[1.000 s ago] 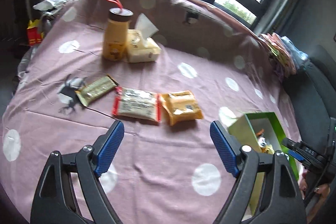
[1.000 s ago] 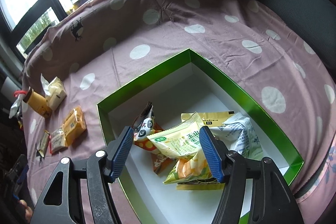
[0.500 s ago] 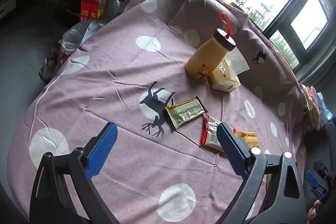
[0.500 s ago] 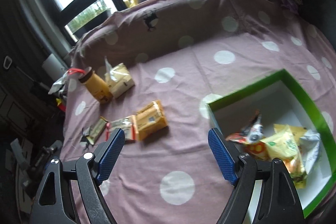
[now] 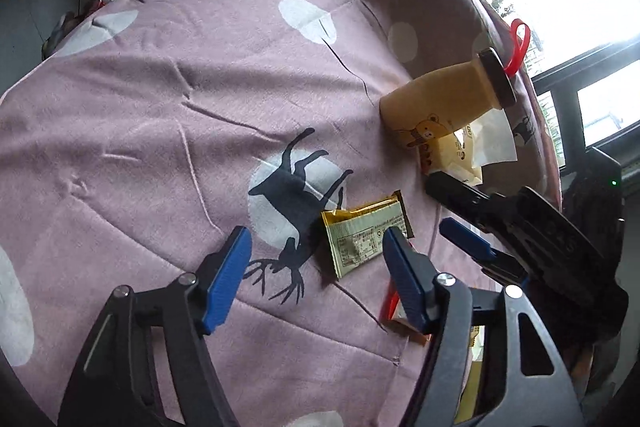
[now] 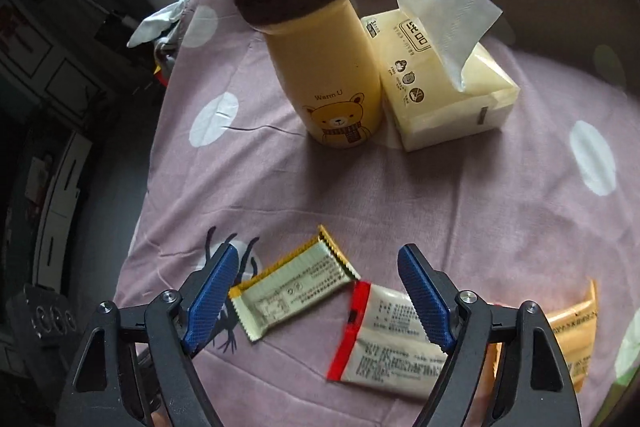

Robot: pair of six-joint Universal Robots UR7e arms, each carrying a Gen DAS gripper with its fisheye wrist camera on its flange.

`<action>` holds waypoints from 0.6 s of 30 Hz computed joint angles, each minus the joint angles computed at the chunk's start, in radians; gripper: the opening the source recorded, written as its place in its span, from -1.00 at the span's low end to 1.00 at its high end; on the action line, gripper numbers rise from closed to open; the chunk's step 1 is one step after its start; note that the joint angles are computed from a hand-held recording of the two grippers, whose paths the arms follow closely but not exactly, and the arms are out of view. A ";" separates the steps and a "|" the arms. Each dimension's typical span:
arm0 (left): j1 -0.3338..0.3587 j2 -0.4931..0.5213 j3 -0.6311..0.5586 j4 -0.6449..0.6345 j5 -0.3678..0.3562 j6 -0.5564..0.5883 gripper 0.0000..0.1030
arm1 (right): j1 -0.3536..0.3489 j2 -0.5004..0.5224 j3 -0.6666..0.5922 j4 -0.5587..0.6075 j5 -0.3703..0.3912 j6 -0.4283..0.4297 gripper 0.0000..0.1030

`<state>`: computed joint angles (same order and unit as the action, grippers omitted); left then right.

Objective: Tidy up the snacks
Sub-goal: 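Move the right tool to the yellow-edged wafer bar on the sheet, then close the right tool on the yellow-edged wafer bar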

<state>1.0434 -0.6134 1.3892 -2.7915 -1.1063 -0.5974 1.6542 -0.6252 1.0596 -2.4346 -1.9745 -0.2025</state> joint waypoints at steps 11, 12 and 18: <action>-0.008 0.041 -0.036 0.044 -0.016 0.040 -0.46 | -0.034 0.029 -0.020 0.050 0.090 -0.018 -0.24; -0.006 0.041 -0.036 0.054 -0.015 0.032 -0.57 | -0.031 0.028 -0.018 0.059 0.082 -0.026 -0.30; -0.017 0.021 -0.022 0.081 0.037 0.030 -0.67 | -0.030 -0.003 0.023 0.074 0.099 0.011 -0.34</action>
